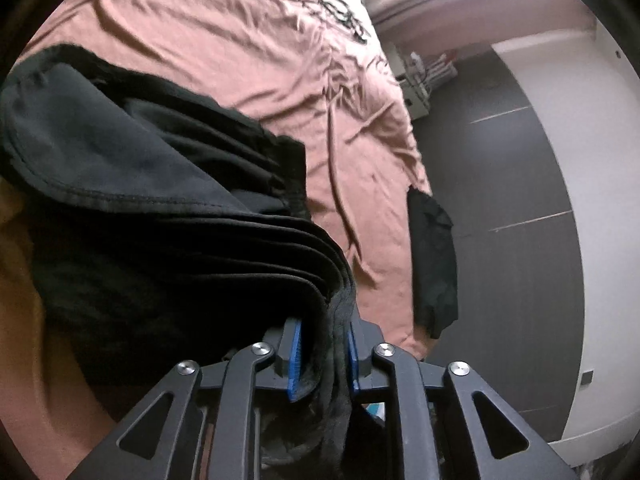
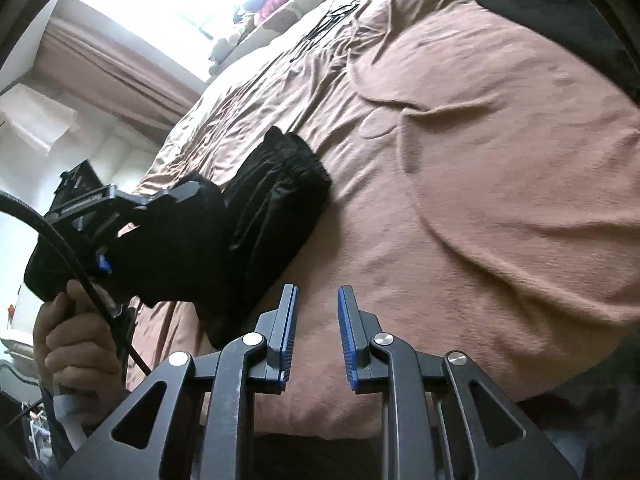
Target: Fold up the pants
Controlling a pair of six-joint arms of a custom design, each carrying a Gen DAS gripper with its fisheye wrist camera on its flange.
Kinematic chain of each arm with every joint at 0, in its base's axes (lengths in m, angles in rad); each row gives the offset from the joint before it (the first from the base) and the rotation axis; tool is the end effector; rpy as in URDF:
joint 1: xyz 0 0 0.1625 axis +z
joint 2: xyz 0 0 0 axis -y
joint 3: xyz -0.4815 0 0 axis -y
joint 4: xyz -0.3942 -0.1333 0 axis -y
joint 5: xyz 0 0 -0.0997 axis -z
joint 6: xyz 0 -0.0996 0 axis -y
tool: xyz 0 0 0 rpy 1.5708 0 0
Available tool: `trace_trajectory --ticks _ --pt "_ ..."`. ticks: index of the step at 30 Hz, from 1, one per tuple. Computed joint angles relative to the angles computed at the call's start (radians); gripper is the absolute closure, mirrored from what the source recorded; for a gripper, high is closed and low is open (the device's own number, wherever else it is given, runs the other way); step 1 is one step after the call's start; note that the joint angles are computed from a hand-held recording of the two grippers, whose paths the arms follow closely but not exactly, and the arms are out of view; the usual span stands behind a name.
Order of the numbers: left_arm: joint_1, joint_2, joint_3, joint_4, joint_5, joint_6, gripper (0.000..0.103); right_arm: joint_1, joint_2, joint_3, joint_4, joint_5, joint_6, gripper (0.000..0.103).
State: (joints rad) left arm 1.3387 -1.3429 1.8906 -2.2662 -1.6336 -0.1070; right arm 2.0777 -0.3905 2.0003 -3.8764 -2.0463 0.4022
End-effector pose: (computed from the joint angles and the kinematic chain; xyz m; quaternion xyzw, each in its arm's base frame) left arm -0.0048 -0.5728 0.3426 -0.0646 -0.9947 0.0674 0.0433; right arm 0.3501 -0.4498 -0.0522 -0.0324 -0.9166 0.3949 0.0534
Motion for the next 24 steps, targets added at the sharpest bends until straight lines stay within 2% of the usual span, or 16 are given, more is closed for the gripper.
trace_trajectory --ticks 2,10,11,13,14,17,22,24 --pt "0.000 0.013 0.001 0.013 -0.021 0.000 0.060 0.003 -0.010 0.018 -0.008 -0.012 0.007 0.085" --pt "-0.033 -0.014 0.027 0.074 -0.067 0.040 0.044 0.008 -0.038 0.077 -0.059 -0.030 0.038 0.084" --pt "-0.034 -0.023 0.028 0.076 -0.068 0.045 0.042 0.004 -0.039 0.080 -0.068 -0.024 0.036 0.079" --pt "-0.029 -0.041 0.027 0.074 -0.065 0.046 0.038 0.005 -0.038 0.085 -0.093 -0.014 0.032 0.040" --pt "-0.027 -0.044 0.026 0.067 -0.063 0.043 0.035 0.002 -0.033 0.084 -0.112 -0.008 0.024 0.034" --pt "-0.008 -0.066 0.018 0.052 -0.045 0.041 0.029 0.003 -0.025 0.068 -0.128 0.018 -0.005 0.032" --pt "0.037 -0.085 -0.004 0.041 -0.012 0.024 0.028 -0.009 -0.018 0.024 -0.068 0.066 -0.014 0.032" --pt "0.058 -0.088 -0.012 0.036 -0.009 0.014 0.027 -0.020 -0.012 0.005 -0.045 0.109 -0.003 0.032"
